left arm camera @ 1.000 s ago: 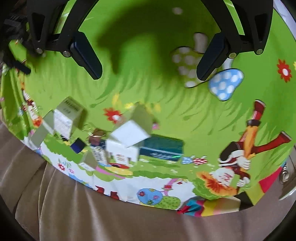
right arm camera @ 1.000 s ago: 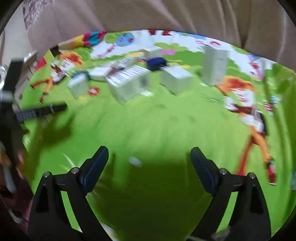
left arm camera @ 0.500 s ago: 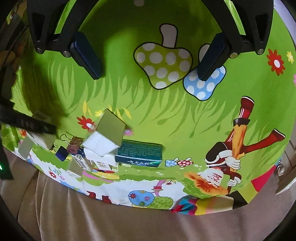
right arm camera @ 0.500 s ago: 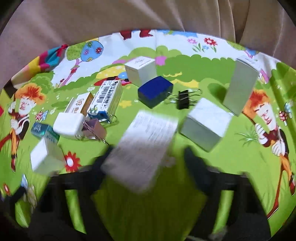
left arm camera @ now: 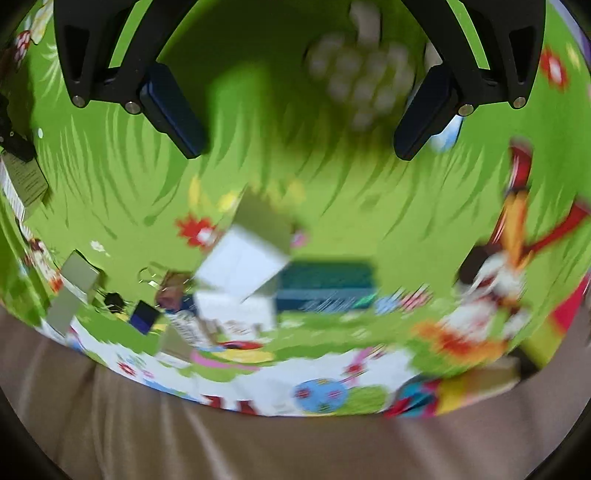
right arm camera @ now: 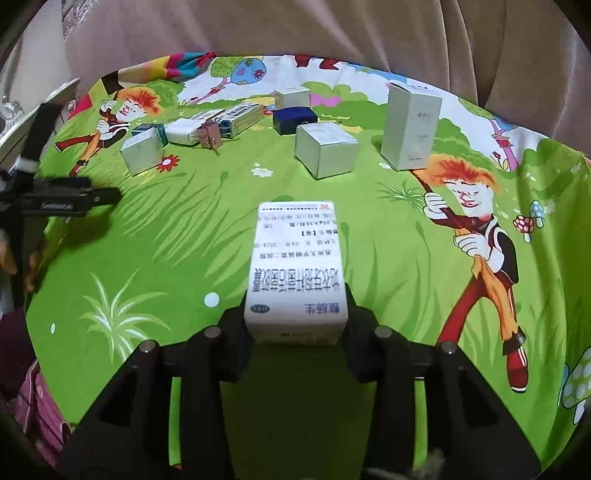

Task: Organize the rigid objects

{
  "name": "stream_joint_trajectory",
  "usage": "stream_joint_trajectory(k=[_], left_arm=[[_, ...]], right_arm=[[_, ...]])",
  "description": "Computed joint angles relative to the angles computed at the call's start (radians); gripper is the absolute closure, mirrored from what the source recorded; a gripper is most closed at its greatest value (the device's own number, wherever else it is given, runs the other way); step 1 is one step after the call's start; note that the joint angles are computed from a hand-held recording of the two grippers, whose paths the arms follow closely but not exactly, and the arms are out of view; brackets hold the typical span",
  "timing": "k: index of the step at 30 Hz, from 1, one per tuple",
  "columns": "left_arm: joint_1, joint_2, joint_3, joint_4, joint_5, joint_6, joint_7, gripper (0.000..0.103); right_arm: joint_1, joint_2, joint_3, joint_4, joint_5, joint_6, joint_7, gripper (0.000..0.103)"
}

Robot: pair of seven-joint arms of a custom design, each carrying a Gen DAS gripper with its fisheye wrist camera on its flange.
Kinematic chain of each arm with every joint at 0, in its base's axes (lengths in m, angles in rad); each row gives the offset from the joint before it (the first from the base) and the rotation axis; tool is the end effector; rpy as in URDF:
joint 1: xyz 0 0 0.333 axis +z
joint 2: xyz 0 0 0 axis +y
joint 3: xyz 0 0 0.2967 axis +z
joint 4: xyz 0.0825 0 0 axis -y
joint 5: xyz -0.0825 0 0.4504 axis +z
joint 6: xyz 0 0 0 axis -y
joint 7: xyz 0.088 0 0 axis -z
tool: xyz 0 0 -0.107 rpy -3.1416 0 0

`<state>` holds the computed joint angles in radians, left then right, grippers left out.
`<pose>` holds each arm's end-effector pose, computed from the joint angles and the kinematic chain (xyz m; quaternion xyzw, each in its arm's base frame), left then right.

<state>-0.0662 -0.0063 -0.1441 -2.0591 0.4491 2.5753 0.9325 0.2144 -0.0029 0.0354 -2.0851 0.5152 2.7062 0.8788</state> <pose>0.6310 -0.1423 0.4442 -0.7106 0.6361 -0.1774 0.2427 0.6307 0.1433 0.4421 -0.8174 0.4624 -0.1582 0.3050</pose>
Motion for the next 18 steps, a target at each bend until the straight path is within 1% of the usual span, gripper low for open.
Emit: stream_joint_trajectory(k=[1, 3, 5, 6, 7, 8, 9, 10, 11, 12, 13, 14, 15, 16, 17, 18], left_arm=[[-0.001, 0.036, -0.001, 0.043, 0.002, -0.001, 0.045, 0.000], [-0.011, 0.089, 0.006, 0.109, 0.034, -0.011, 0.096, 0.000], [-0.028, 0.139, 0.018, 0.172, 0.073, -0.022, 0.123, 0.000], [-0.030, 0.150, 0.021, 0.182, 0.045, -0.009, 0.153, 0.000], [-0.026, 0.151, 0.018, 0.175, -0.017, 0.020, 0.194, 0.014], [-0.012, 0.137, 0.010, 0.143, -0.122, 0.076, 0.252, 0.045], [-0.004, 0.116, 0.001, 0.111, -0.173, 0.113, 0.245, 0.060], [-0.031, 0.083, 0.024, 0.076, -0.153, 0.115, 0.183, 0.066], [-0.028, 0.058, 0.014, 0.039, -0.203, 0.145, 0.191, 0.066], [-0.026, 0.021, 0.003, -0.019, -0.304, 0.201, 0.239, 0.066], [-0.029, -0.010, -0.002, -0.065, -0.334, 0.234, 0.239, 0.066], [-0.030, -0.039, -0.010, -0.106, -0.300, 0.252, 0.194, 0.066], [-0.027, -0.051, -0.018, -0.127, -0.281, 0.270, 0.173, 0.066], [-0.019, -0.062, -0.028, -0.146, -0.236, 0.289, 0.137, 0.065], [-0.012, -0.056, -0.037, -0.136, -0.197, 0.280, 0.109, 0.065], [-0.011, -0.049, -0.039, -0.124, -0.191, 0.266, 0.109, 0.063]], right_arm=[[0.001, 0.002, 0.001, 0.001, -0.016, 0.006, 0.018, 0.054], [0.003, 0.011, 0.004, 0.008, -0.031, 0.011, 0.041, 0.050], [0.003, 0.018, 0.007, 0.012, -0.051, 0.017, 0.061, 0.049], [0.002, 0.016, 0.008, 0.011, -0.048, 0.016, 0.059, 0.049], [0.001, 0.016, 0.009, 0.011, -0.040, 0.015, 0.054, 0.049], [0.000, 0.016, 0.009, 0.011, -0.038, 0.014, 0.053, 0.049], [0.000, 0.016, 0.009, 0.011, -0.042, 0.015, 0.055, 0.049], [0.000, 0.017, 0.010, 0.011, -0.045, 0.016, 0.057, 0.048], [-0.001, 0.017, 0.010, 0.011, -0.049, 0.017, 0.060, 0.048], [-0.001, 0.017, 0.010, 0.011, -0.048, 0.017, 0.061, 0.047], [-0.001, 0.017, 0.010, 0.011, -0.050, 0.016, 0.064, 0.045], [-0.002, 0.019, 0.010, 0.014, -0.053, 0.015, 0.069, 0.044], [-0.003, 0.021, 0.010, 0.014, -0.058, 0.017, 0.075, 0.041], [-0.003, 0.022, 0.010, 0.015, -0.063, 0.017, 0.082, 0.037], [-0.004, 0.023, 0.011, 0.016, -0.062, 0.015, 0.082, 0.034], [-0.005, 0.025, 0.011, 0.019, -0.060, 0.008, 0.078, 0.026]])
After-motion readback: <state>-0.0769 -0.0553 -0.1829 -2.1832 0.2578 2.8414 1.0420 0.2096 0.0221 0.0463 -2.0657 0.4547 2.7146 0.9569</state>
